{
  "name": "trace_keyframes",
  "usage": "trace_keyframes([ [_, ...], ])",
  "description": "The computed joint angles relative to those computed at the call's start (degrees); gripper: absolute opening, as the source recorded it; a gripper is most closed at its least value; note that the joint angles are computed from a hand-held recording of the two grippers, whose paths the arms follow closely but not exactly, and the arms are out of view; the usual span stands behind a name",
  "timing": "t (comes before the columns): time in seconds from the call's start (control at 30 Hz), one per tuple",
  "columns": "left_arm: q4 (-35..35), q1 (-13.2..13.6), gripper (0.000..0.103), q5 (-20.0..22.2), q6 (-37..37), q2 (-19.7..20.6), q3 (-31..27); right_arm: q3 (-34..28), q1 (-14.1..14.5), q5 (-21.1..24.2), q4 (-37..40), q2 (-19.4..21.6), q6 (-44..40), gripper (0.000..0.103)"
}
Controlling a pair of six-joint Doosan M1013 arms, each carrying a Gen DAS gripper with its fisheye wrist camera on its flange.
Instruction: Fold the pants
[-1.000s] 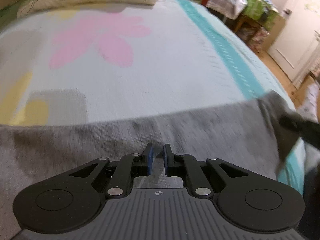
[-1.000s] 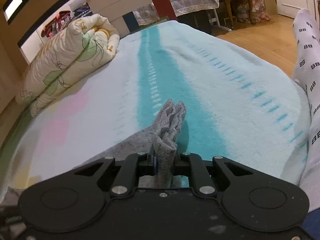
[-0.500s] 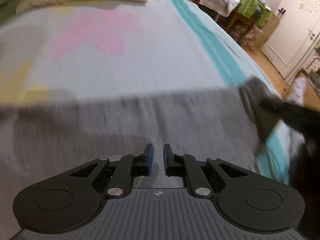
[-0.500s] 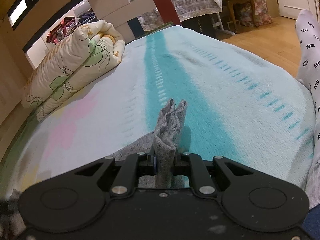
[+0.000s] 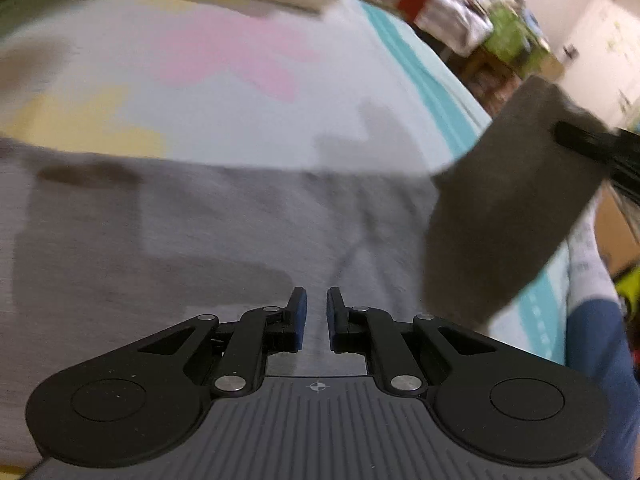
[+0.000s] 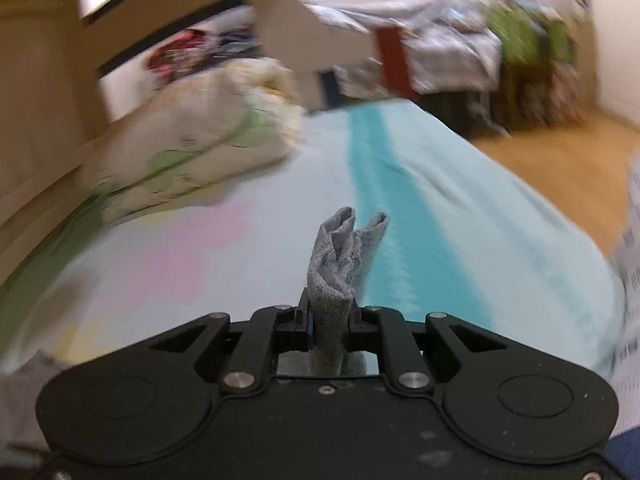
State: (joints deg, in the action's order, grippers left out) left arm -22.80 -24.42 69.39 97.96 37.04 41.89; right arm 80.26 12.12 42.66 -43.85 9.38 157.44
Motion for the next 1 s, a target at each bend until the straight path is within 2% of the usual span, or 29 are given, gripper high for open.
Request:
trace_keyframes([
  [0.17, 2.61, 3.05, 0.011, -3.96, -2.62, -1.31, 1.34, -6.57, 5.81, -2.62, 1.9, 3.55, -7.7, 0.014],
  [0.3, 6.78, 5.55, 0.011, -6.93, -8.16, -2.69, 3.16, -12.29, 10.39, -2.21, 6.52, 9.12, -16.18, 0.014],
  [0.37, 8.77, 6.5, 0.011, -7.14, -11.26, -2.91, 3.43, -14.32, 12.07, -2.17, 9.78, 12.05, -19.88, 0.014],
  [0.47, 10.47, 7.36, 0.011, -6.57, -13.51, -3.34, 4.17, -17.07, 14.38, 1.26, 11.45, 16.3, -24.09, 0.015],
  [0.57, 10.08, 8.06, 0.011, -6.5, -13.0, -3.87, 4.89, -18.39, 15.67, 4.26, 12.46, 18.61, -26.17, 0.023],
  [0.63, 9.02, 8.47, 0.011, -6.97, -12.51, -4.33, 5.48, -17.04, 15.79, 2.3, 13.98, 17.73, -27.07, 0.032],
  [0.7, 7.88, 8.77, 0.011, -7.66, -12.24, -4.26, 5.28, -14.46, 15.7, -2.02, 15.13, 15.59, -29.09, 0.036],
  [0.83, 3.7, 8.53, 0.011, -7.71, -10.68, -3.13, 3.76, -9.52, 14.73, -9.17, 20.13, 11.0, -33.07, 0.039],
  [1.0, -0.02, 7.59, 0.011, -5.3, -7.38, -1.59, 2.25, -6.18, 13.34, -5.1, 13.43, 8.02, -23.3, 0.039],
])
